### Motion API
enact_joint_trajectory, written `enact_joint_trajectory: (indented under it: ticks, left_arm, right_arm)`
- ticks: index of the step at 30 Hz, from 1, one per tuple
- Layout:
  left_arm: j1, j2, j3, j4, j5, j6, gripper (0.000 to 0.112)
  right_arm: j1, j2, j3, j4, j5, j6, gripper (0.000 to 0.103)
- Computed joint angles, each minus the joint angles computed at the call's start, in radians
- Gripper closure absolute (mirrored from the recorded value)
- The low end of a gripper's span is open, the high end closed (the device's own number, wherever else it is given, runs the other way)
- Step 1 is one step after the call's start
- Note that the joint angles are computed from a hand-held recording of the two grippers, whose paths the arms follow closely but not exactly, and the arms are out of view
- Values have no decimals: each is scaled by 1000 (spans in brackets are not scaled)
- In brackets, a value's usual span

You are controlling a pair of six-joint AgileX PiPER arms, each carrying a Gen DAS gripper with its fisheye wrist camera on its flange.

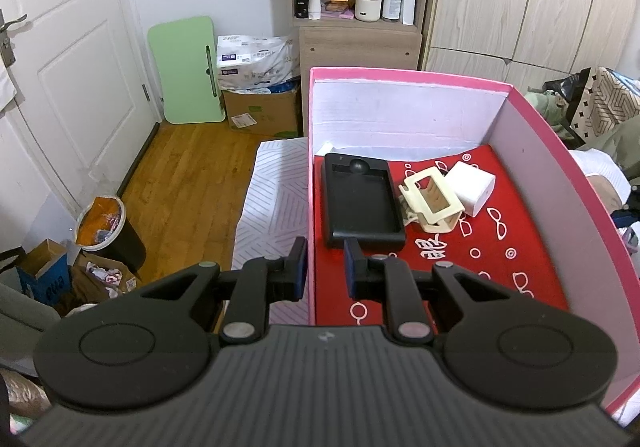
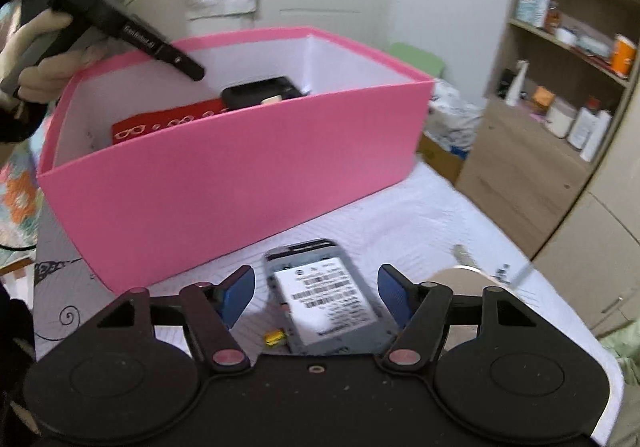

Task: Organize rigid objects
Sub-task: 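Grasp the grey battery device with the right gripper, then carry the grey battery device toward the pink box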

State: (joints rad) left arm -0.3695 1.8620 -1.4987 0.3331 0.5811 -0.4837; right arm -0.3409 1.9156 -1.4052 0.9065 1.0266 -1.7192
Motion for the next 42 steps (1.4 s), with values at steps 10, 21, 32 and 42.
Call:
enact_joint_trajectory:
  ticks: [10,21,32,42]
  left_arm:
    - [-5,-8,19,22,-22,-21,96]
    - [-2,-8,21,25,-24,-18,96]
    - [-4,-5,15,25,-14,-13,96]
    - [-3,-2,9,9,-15,-11,95]
  right_arm:
    - [89,77,-108,-167,-43,173,30]
    - [90,85,-104,-148,-55,445,33]
    - [123,-2,4,-196,-195,449,37]
    - [96,-117,86,-169,-180,439,38]
